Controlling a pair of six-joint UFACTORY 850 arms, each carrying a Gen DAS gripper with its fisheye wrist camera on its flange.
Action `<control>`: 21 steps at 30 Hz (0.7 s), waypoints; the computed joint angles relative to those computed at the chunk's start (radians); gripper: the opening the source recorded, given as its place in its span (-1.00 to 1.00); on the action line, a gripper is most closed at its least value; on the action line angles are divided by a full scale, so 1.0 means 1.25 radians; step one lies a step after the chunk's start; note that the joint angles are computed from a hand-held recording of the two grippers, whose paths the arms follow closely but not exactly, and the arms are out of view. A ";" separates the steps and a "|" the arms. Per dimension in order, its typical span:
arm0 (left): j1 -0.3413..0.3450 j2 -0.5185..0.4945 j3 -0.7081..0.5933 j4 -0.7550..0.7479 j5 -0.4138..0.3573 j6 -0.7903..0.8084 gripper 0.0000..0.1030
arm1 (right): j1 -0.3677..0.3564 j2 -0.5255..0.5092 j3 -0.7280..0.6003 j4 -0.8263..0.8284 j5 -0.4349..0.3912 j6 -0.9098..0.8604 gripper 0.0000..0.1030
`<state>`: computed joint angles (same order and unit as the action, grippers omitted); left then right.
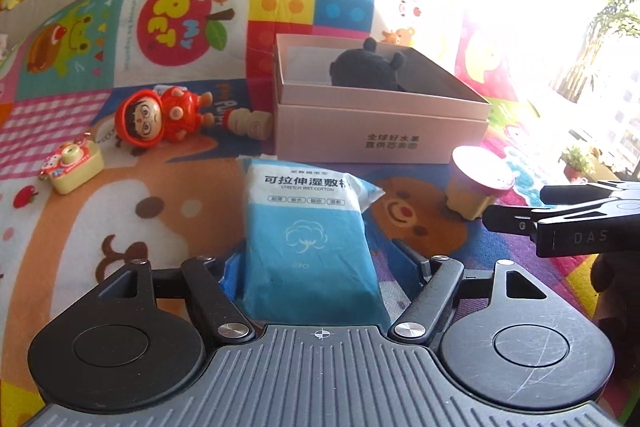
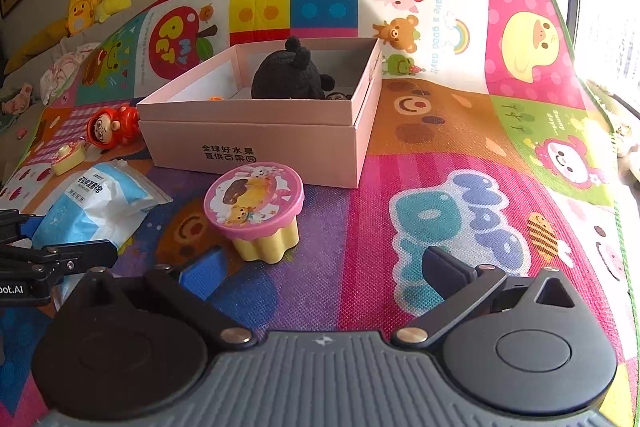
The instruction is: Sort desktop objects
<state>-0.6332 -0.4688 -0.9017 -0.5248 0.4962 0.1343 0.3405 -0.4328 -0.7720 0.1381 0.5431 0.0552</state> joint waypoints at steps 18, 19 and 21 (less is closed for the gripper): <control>-0.005 -0.022 -0.013 0.002 -0.003 0.008 0.94 | 0.008 -0.018 -0.034 0.046 -0.056 -0.048 1.00; -0.006 -0.023 -0.014 -0.005 -0.004 0.015 0.94 | 0.008 -0.018 -0.034 0.050 -0.057 -0.053 1.00; -0.005 -0.023 -0.013 0.001 -0.002 0.008 0.94 | 0.009 -0.019 -0.036 0.053 -0.059 -0.057 1.00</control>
